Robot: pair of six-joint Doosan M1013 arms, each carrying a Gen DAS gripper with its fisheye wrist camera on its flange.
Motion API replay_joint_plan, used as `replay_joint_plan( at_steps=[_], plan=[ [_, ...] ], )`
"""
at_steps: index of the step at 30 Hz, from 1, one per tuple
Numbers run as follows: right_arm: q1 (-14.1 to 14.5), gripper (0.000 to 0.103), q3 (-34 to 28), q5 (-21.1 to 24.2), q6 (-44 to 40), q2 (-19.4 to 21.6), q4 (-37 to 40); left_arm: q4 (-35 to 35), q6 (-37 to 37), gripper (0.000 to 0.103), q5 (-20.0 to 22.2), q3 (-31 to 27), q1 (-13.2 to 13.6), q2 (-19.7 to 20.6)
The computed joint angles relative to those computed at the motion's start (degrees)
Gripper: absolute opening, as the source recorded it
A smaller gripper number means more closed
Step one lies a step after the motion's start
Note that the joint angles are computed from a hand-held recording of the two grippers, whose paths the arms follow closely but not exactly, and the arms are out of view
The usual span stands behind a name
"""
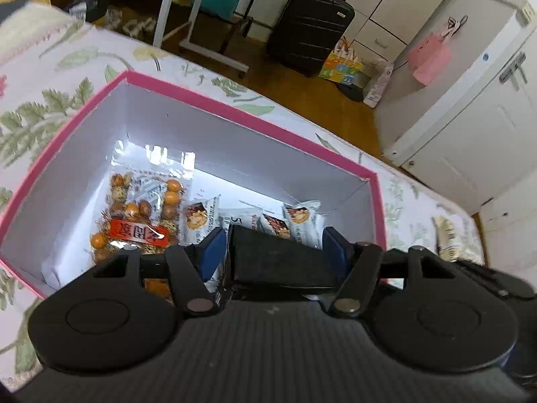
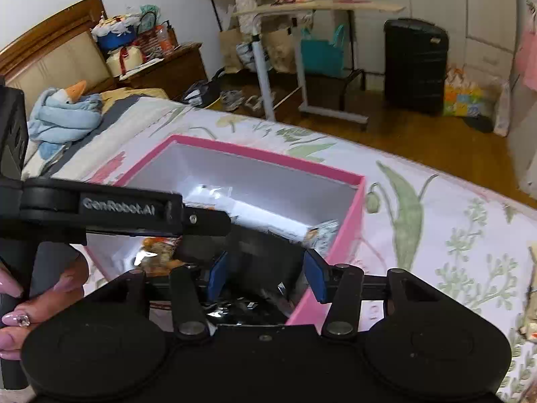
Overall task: Organize snacks
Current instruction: 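Carry the black pack into the pink box and release it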
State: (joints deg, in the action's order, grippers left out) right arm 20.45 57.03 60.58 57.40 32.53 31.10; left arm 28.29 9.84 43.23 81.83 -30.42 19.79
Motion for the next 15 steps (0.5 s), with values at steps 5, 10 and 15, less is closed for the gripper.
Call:
replay_joint_plan(
  at_steps=[5, 10, 15],
  plan=[
    [-1.78, 0.063, 2.87, -1.24, 0.17, -2.14, 2.64, 1.75, 2.33, 0.065, 2.84, -0.63, -1.38, -0.63],
    [-2.99, 0.063, 1.99, 2.18, 1.12, -2.66, 1.58, -1.69, 11.41, 0.065, 4.79, -3.57, -2.42, -0.89],
    [-5.99, 0.066, 2.13, 5.07, 4.06, -3.72, 6.28, -3.96, 18.83, 0.065, 7.82, -6.91, -4.06, -0.80]
  ],
)
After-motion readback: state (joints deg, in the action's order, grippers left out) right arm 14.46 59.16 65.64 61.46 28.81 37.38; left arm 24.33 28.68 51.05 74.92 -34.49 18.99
